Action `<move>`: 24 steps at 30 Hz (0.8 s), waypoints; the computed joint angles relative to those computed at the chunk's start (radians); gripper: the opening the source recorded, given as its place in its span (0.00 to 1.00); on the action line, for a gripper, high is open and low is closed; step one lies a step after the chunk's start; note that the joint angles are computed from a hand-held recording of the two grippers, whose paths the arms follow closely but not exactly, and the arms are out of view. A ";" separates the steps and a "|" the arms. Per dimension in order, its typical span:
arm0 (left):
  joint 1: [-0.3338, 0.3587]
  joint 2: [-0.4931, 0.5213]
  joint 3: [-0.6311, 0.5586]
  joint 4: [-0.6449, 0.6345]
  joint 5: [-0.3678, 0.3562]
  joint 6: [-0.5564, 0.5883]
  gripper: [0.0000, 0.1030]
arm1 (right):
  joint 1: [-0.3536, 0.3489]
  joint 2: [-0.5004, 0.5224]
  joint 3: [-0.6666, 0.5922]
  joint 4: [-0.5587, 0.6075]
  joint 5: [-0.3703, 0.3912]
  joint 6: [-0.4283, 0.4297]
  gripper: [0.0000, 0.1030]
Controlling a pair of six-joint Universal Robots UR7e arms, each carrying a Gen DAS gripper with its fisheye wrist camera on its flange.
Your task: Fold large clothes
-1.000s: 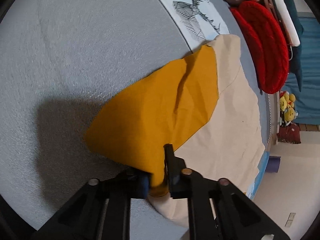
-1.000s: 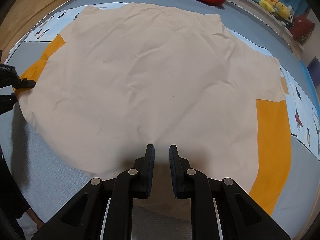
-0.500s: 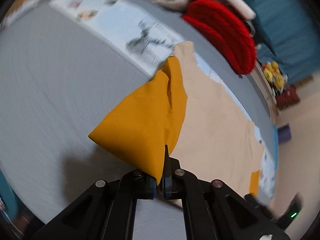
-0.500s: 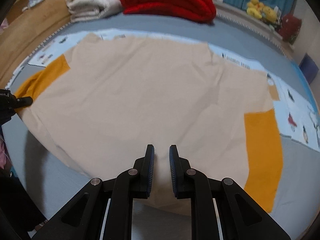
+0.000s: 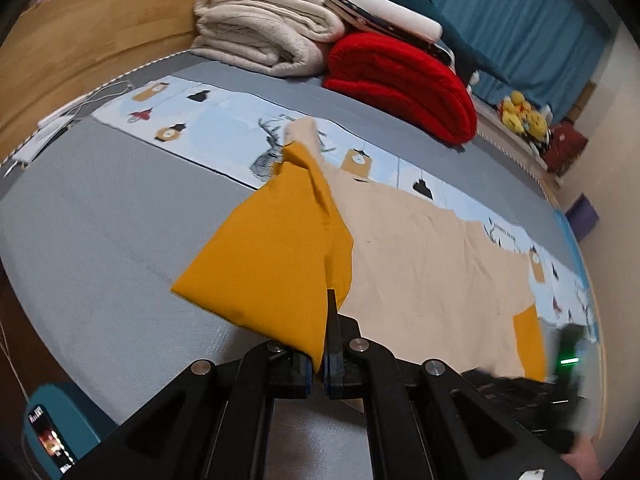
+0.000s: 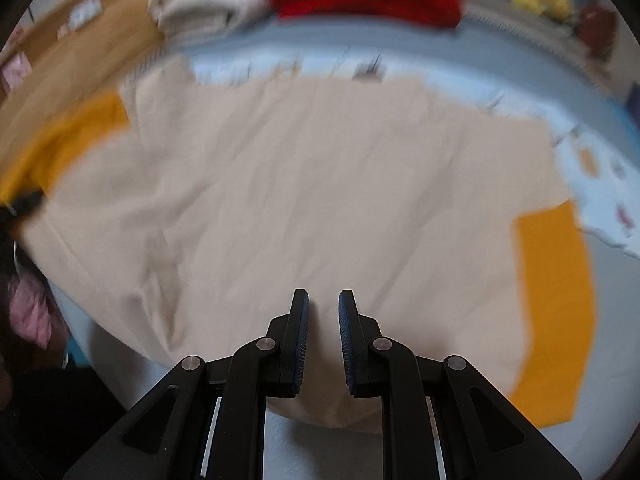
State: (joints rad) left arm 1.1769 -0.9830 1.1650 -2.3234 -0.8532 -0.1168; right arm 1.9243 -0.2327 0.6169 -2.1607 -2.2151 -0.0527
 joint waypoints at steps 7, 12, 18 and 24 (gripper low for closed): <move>-0.042 0.033 0.021 -0.103 0.022 0.154 0.02 | -0.018 0.058 -0.114 0.123 -0.007 0.033 0.17; -0.067 0.058 0.042 -0.176 -0.006 0.250 0.02 | -0.002 -0.086 0.089 -0.255 -0.042 -0.140 0.19; -0.103 0.098 0.030 -0.202 -0.045 0.291 0.01 | -0.016 -0.217 0.281 -0.587 -0.131 -0.273 0.47; -0.165 0.152 0.047 -0.242 -0.100 0.361 0.01 | -0.052 -0.372 0.460 -0.638 -0.168 -0.176 0.47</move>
